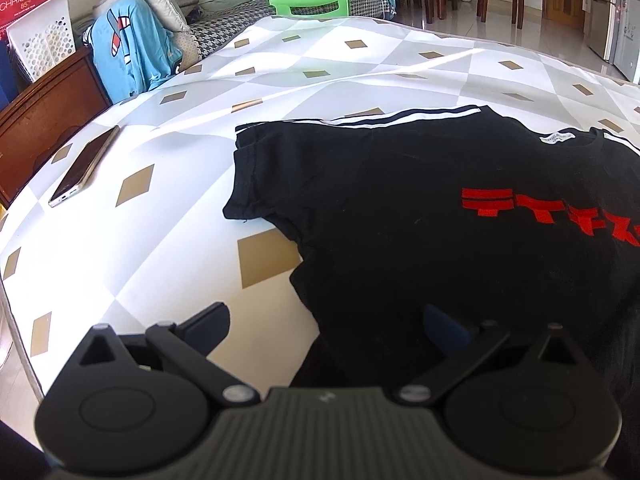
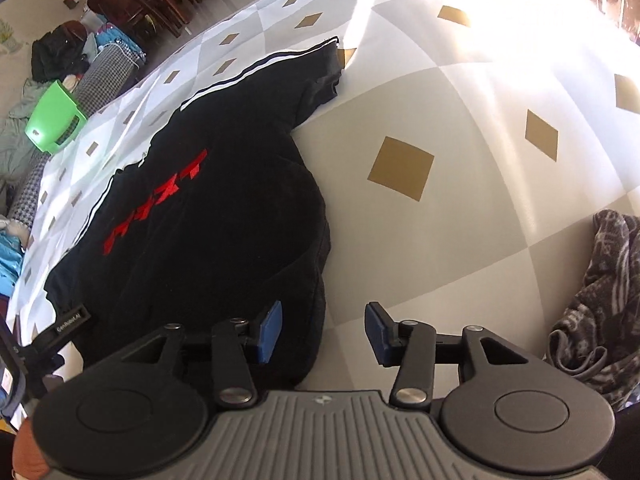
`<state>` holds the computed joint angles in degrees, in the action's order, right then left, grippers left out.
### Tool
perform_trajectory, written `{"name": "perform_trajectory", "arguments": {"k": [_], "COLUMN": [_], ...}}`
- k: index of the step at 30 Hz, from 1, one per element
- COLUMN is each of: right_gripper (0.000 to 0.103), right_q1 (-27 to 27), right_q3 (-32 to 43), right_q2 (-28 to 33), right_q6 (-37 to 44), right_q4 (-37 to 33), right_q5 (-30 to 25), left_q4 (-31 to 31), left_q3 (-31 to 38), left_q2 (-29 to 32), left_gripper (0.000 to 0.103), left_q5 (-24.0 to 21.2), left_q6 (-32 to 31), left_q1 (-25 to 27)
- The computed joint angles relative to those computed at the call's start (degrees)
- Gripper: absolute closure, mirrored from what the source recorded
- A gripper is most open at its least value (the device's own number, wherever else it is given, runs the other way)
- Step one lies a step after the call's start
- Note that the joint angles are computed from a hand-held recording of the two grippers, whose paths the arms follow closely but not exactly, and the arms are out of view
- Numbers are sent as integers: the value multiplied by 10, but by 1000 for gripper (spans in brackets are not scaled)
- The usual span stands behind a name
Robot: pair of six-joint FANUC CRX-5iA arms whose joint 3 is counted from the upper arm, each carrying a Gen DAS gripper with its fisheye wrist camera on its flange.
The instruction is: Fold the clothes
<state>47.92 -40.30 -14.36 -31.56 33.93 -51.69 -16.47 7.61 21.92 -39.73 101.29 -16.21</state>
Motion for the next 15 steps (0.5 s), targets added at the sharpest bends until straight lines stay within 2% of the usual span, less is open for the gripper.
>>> {"name": "perform_trajectory", "arguments": {"k": [2, 11, 15], "right_gripper": [49, 48, 48], "right_q1": [-7, -27, -25], "right_q3": [3, 11, 23], "right_q2": [7, 37, 55], "right_q6": [-6, 12, 30], "right_q4": [-3, 0, 12], "right_q5": [10, 75, 69], "left_q4": [10, 18, 17], "left_q3": [-6, -12, -15], "left_q2": [-3, -5, -5], "left_gripper": [0, 0, 0], "left_q5": [6, 9, 11], "left_q6": [-10, -30, -35], "left_q1": [2, -1, -3]}}
